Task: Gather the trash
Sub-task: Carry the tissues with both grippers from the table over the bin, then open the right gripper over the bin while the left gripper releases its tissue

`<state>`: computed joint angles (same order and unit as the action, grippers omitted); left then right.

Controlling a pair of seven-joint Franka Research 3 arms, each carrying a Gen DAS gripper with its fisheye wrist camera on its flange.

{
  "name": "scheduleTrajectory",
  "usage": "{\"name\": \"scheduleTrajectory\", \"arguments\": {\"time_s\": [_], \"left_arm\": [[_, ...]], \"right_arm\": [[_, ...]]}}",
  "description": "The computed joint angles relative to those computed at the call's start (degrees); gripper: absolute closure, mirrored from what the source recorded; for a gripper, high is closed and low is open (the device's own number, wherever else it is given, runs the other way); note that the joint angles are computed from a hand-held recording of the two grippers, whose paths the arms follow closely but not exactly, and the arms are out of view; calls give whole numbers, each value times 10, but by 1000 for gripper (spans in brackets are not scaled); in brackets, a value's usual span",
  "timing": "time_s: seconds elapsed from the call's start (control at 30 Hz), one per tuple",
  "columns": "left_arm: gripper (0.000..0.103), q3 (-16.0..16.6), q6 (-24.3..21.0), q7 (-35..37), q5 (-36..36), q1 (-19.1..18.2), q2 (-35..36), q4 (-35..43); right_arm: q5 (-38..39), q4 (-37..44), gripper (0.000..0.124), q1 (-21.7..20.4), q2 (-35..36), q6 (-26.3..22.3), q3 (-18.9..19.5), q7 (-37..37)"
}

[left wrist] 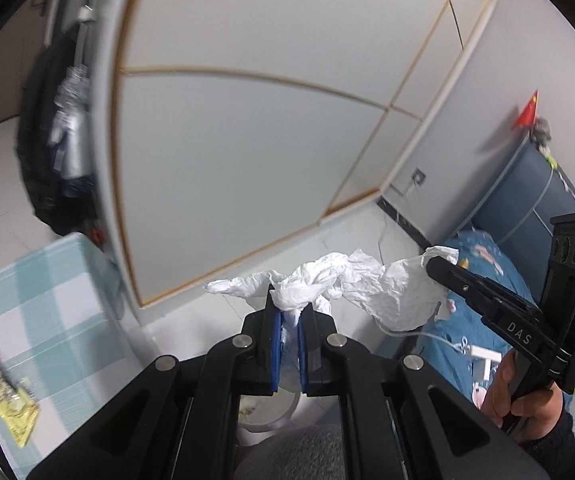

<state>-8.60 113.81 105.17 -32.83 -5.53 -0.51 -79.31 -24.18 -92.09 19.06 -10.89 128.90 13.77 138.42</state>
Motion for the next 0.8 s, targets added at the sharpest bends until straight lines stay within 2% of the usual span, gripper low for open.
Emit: {"name": "scheduleTrajectory", "arguments": {"time_s": [0.07, 0.17, 0.3, 0.43, 0.5, 0.57, 0.8], "left_arm": [[100, -4, -29, -3, -6, -2, 21, 18], [100, -12, -101, -16, -44, 8, 70, 57], [100, -28, -148, -28, -44, 20, 113, 72], [100, -43, -175, -40, -23, 18, 143, 77], [100, -50, -201, -48, -18, 20, 165, 94], [100, -57, -248, -64, -2, 16, 196, 122], [100, -65, -263, -95, 53, 3, 220, 125]], "right_arm": [[5, -18, 116, -5, -7, -8, -5, 3], [22, -43, 116, -10, -7, -6, -13, 7], [68, -102, 116, -18, -19, 17, -31, 8], [125, -157, 116, -28, -18, 43, -45, 0], [155, -177, 116, -29, -13, 54, -51, -8], [184, -199, 116, -29, -9, 64, -56, -14], [267, -256, 116, -26, 18, 103, -66, -22]]}}
